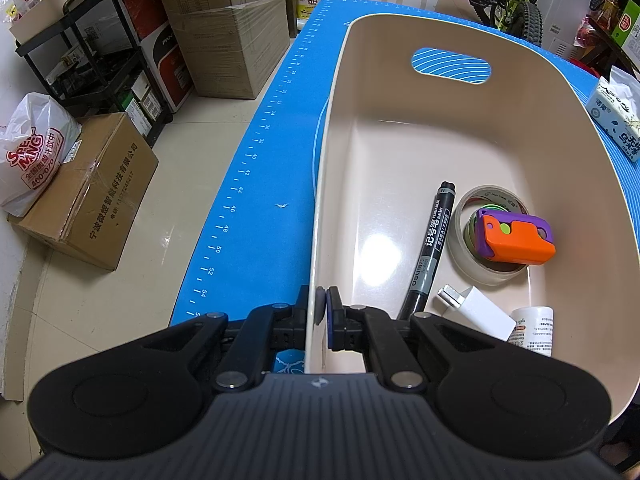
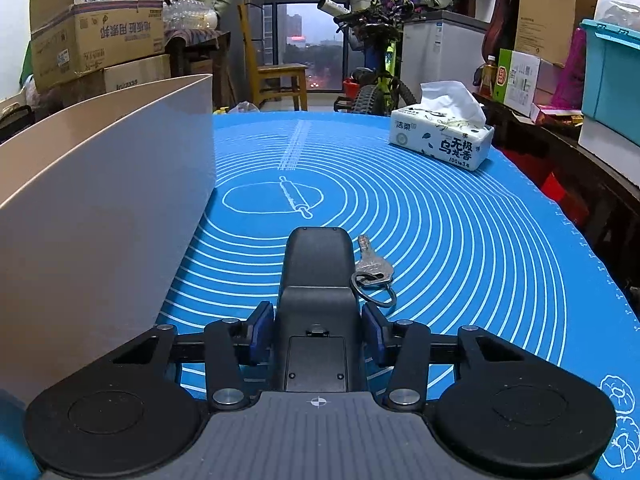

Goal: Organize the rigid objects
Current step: 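Carry the black remote into the bin and release it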

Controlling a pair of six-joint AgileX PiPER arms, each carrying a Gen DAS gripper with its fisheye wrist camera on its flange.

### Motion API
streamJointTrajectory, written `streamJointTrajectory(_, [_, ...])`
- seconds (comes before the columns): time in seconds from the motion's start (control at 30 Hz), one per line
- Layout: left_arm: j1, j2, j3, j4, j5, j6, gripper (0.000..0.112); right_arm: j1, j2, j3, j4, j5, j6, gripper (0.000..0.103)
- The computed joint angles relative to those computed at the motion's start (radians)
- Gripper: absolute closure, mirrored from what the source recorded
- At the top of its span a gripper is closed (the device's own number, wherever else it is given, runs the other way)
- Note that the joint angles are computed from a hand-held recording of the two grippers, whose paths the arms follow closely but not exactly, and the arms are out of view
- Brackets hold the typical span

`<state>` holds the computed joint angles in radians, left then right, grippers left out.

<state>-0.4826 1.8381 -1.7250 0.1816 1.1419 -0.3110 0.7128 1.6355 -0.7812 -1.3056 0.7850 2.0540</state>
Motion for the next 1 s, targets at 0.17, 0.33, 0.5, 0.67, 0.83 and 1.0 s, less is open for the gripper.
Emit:
streamJointTrajectory(0.17, [0.001, -0.001, 0.001, -0.001, 0.000, 0.001, 0.104, 0.011, -0.022, -0.005, -0.015, 0.014, -0.004, 0.050])
streamJointTrajectory(0.33, [0.000, 0.000, 0.000, 0.000, 0.000, 0.000, 0.104, 0.026, -0.047, -0.030, -0.026, 0.042, -0.018, 0.050])
streamJointTrajectory(0.5, [0.000, 0.000, 0.000, 0.000, 0.000, 0.000, 0.104, 0.030, -0.084, -0.052, -0.026, 0.068, -0.042, 0.050])
streamJointTrajectory(0.67, [0.000, 0.000, 0.000, 0.000, 0.000, 0.000, 0.104, 0.028, -0.119, -0.102, -0.036, 0.081, -0.103, 0.050])
streamJointTrajectory(0.83, [0.000, 0.000, 0.000, 0.000, 0.000, 0.000, 0.104, 0.032, -0.125, -0.186, -0.048, 0.070, -0.194, 0.050])
streamJointTrajectory(1.0, [0.001, -0.001, 0.001, -0.001, 0.000, 0.001, 0.104, 0.018, -0.089, -0.295, -0.015, 0.004, -0.324, 0.050])
